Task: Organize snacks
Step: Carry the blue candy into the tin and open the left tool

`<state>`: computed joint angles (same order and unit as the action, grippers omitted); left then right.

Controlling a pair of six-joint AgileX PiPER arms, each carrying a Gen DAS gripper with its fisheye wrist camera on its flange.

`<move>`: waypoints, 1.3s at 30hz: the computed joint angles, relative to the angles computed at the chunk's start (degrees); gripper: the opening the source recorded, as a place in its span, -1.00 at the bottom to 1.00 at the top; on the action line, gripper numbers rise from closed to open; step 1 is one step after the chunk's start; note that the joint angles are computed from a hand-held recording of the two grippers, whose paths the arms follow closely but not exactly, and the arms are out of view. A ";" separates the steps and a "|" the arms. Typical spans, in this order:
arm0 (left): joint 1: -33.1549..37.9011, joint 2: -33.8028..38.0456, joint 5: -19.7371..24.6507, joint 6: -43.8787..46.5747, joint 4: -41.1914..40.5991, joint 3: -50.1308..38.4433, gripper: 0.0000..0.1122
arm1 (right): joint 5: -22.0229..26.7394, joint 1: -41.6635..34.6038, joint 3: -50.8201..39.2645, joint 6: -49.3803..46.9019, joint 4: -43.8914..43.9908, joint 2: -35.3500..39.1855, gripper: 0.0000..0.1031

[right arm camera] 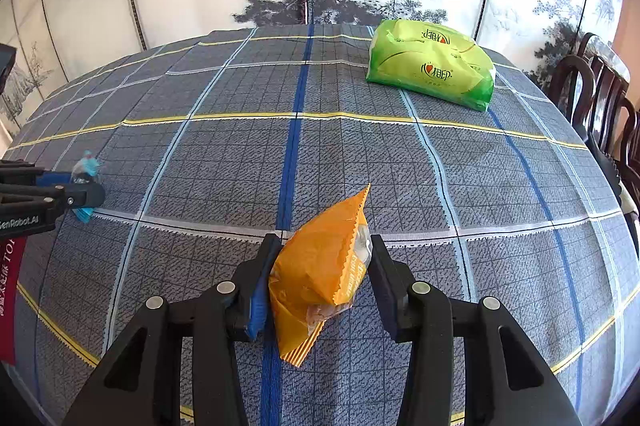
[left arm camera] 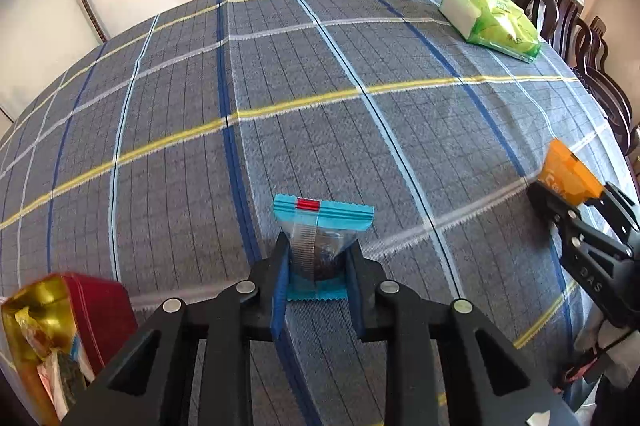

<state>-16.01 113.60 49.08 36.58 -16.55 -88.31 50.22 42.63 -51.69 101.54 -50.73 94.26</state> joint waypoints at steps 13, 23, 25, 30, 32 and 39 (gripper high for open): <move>4.43 -13.52 1.37 4.87 -3.14 14.78 -0.61 | 0.15 0.03 -0.24 -0.08 0.08 0.20 -0.11; 10.89 -21.77 4.39 10.56 -6.29 20.24 -0.61 | 0.15 -0.01 -0.19 -0.10 0.06 0.15 -0.11; 11.93 -22.98 4.78 11.23 -6.75 20.66 -0.61 | 0.15 -0.01 -0.17 -0.07 0.04 0.16 -0.11; 15.68 -24.38 7.45 12.55 -8.69 19.46 -0.61 | 0.11 -0.03 -0.08 -0.03 -0.01 0.11 -0.11; 17.14 -24.63 8.08 12.84 -8.90 18.75 -0.61 | 0.12 -0.03 -0.05 -0.04 -0.02 0.09 -0.11; 22.86 -22.29 9.01 12.80 -8.47 13.90 -0.61 | 0.21 0.01 -0.09 -0.06 0.04 0.11 -0.11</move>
<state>6.85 91.31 58.09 49.38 -25.03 -74.41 50.43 42.64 -51.78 101.48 -50.69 94.37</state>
